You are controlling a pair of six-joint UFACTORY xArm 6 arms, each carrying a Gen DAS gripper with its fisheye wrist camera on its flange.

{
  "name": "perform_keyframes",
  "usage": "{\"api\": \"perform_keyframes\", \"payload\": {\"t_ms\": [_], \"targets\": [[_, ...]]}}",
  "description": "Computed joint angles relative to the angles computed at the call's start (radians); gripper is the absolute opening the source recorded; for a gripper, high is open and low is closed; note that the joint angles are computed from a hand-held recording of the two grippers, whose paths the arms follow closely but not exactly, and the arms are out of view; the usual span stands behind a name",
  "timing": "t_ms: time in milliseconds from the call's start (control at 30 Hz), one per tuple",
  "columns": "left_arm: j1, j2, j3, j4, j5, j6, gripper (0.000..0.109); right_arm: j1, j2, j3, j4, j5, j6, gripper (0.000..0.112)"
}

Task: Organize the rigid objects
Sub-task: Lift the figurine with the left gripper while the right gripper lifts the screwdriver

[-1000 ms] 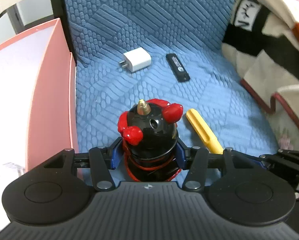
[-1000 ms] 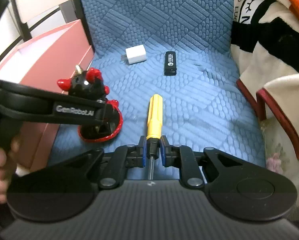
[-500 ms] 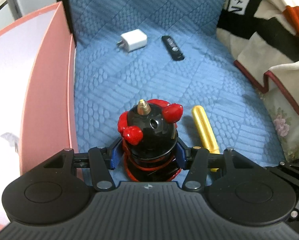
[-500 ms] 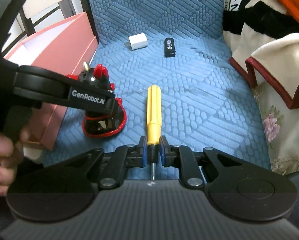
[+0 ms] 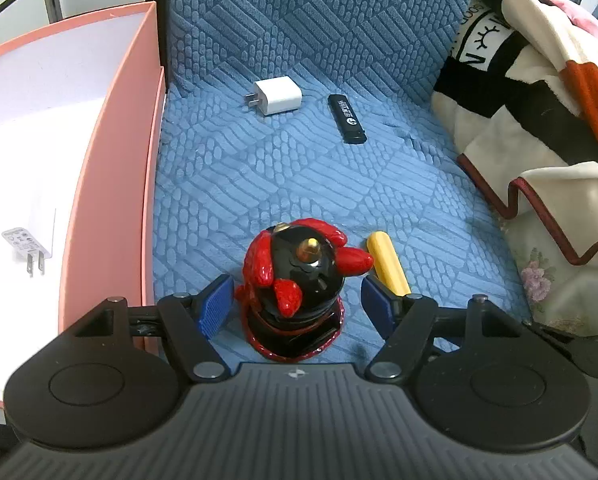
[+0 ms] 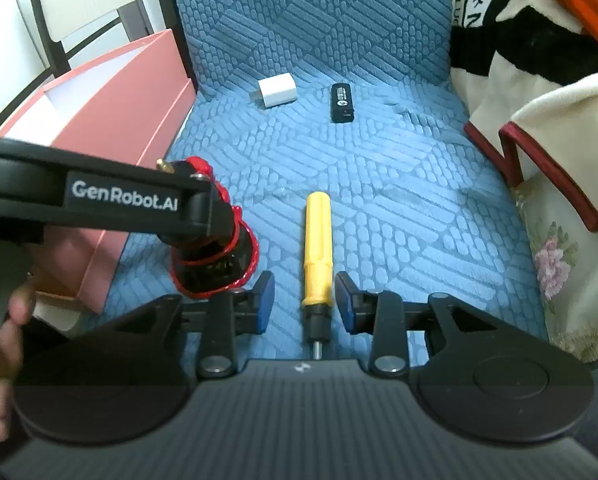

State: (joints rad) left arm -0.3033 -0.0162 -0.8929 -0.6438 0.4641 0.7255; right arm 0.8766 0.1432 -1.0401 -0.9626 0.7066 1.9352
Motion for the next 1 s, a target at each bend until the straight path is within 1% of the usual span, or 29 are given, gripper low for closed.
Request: {"api": "perform_keyframes", "payload": {"t_ms": [133, 233, 367, 467, 500, 533, 600, 633, 700, 767, 867, 967, 1000], "targets": [[0.005, -0.002, -0.003, -0.035, 0.009, 0.024, 0.075, -0.006, 0.018, -0.008, -0.014, 0.008, 0.001, 0.037], [0.008, -0.001, -0.005, -0.052, 0.013, 0.036, 0.075, -0.018, 0.047, -0.030, 0.001, 0.001, -0.031, 0.037], [0.005, 0.001, -0.003, -0.049, -0.001, 0.034, 0.075, -0.021, 0.080, -0.070, -0.020, 0.035, -0.073, 0.035], [0.001, 0.002, -0.002, -0.070, -0.010, 0.045, 0.075, -0.030, 0.094, -0.081, -0.024, 0.042, -0.081, 0.031], [-0.001, 0.002, -0.001, -0.077, -0.016, 0.049, 0.075, -0.038, 0.098, -0.081, -0.014, 0.031, -0.091, 0.025], [-0.002, 0.002, 0.000, -0.081, -0.020, 0.053, 0.075, -0.043, 0.099, -0.077, -0.022, 0.022, -0.081, 0.023], [-0.005, 0.005, 0.000, -0.082, -0.024, 0.054, 0.075, -0.046, 0.100, -0.081, -0.018, 0.020, -0.096, 0.022], [-0.002, 0.008, -0.007, -0.090, -0.006, 0.058, 0.075, -0.046, 0.100, -0.084, -0.011, 0.027, -0.107, 0.022], [-0.001, 0.013, -0.012, -0.093, 0.004, 0.056, 0.075, -0.039, 0.101, -0.089, -0.002, 0.056, -0.101, 0.021], [-0.009, 0.015, -0.006, -0.092, -0.015, 0.056, 0.075, -0.038, 0.090, -0.080, 0.006, 0.073, -0.083, 0.021], [-0.018, 0.027, -0.005, -0.069, -0.037, 0.034, 0.075, -0.041, 0.074, -0.066, 0.012, 0.074, -0.065, 0.021], [-0.035, 0.038, 0.005, -0.086, -0.095, 0.051, 0.074, -0.042, 0.070, -0.063, 0.012, 0.071, -0.055, 0.021], [-0.039, 0.043, 0.004, -0.098, -0.107, 0.057, 0.072, -0.043, 0.072, -0.065, 0.015, 0.070, -0.058, 0.021]]}}
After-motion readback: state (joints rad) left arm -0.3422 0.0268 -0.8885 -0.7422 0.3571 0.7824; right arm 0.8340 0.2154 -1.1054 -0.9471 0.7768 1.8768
